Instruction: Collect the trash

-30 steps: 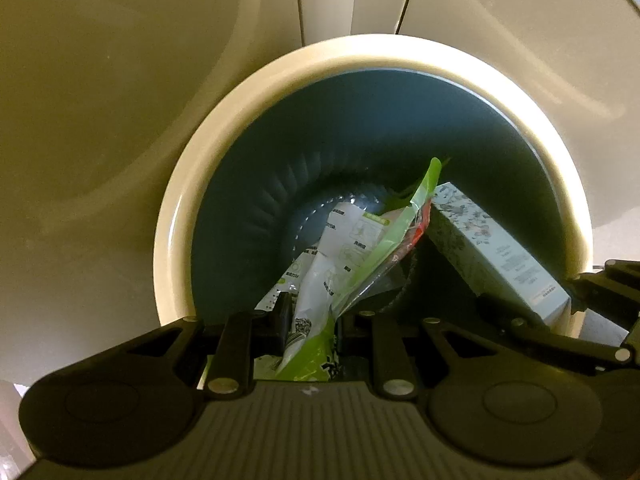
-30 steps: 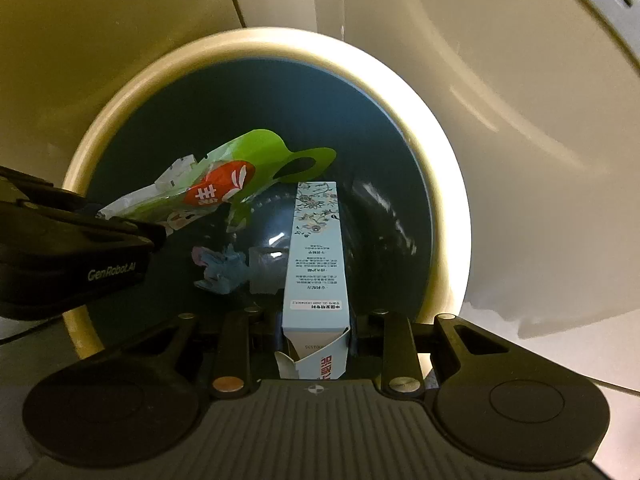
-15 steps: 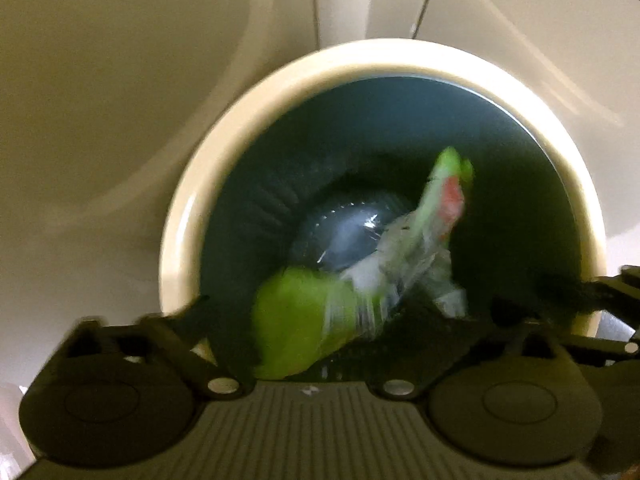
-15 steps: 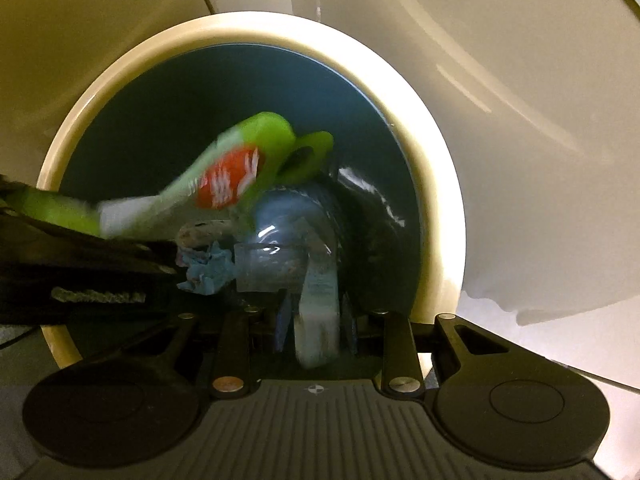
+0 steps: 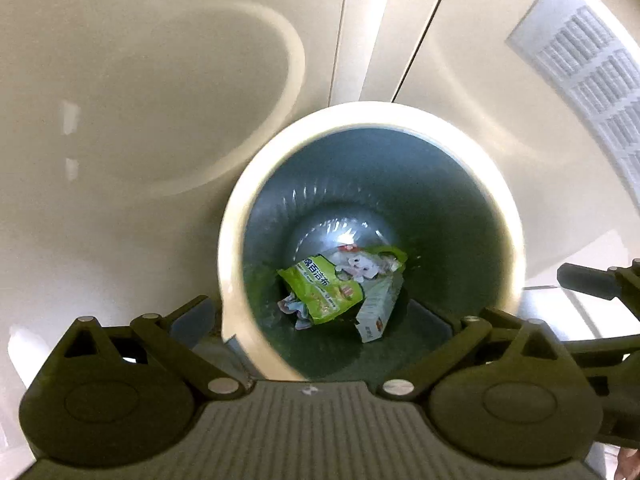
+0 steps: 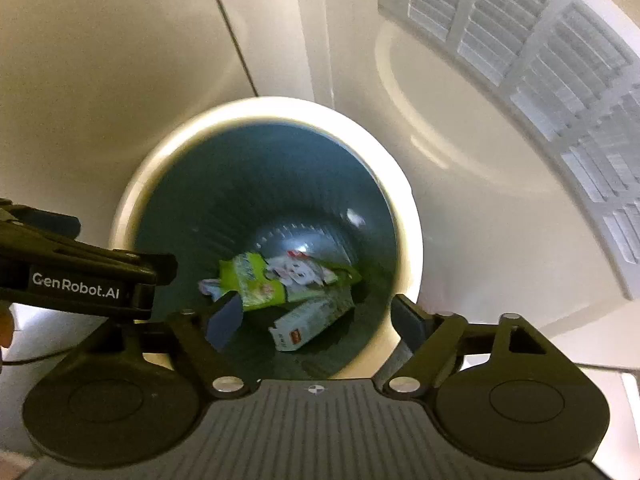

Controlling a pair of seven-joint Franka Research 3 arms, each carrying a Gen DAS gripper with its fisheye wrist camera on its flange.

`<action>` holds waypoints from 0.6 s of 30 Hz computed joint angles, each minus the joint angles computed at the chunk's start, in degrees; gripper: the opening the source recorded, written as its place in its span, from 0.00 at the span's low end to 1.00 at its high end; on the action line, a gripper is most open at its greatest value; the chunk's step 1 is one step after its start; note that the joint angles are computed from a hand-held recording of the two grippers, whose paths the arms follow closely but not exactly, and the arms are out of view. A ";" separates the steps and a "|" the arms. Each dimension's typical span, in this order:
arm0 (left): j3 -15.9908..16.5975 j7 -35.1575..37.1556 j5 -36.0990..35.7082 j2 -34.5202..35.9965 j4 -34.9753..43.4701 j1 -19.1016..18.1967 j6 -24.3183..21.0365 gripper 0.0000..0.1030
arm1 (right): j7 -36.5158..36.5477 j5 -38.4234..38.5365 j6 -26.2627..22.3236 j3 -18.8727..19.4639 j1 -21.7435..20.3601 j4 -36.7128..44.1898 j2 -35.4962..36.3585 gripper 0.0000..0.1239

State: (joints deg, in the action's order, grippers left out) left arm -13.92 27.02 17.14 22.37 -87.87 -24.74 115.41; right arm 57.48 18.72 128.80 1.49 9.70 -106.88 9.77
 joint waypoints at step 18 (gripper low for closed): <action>-3.15 -14.07 11.62 -12.14 -7.66 -5.70 -4.05 1.00 | -12.22 11.09 5.96 -2.46 -0.45 -15.75 -19.97 0.73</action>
State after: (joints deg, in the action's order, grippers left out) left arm -17.07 12.95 28.76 10.23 -95.53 -30.44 111.36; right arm 45.26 29.81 134.76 -0.97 9.26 -122.62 -10.20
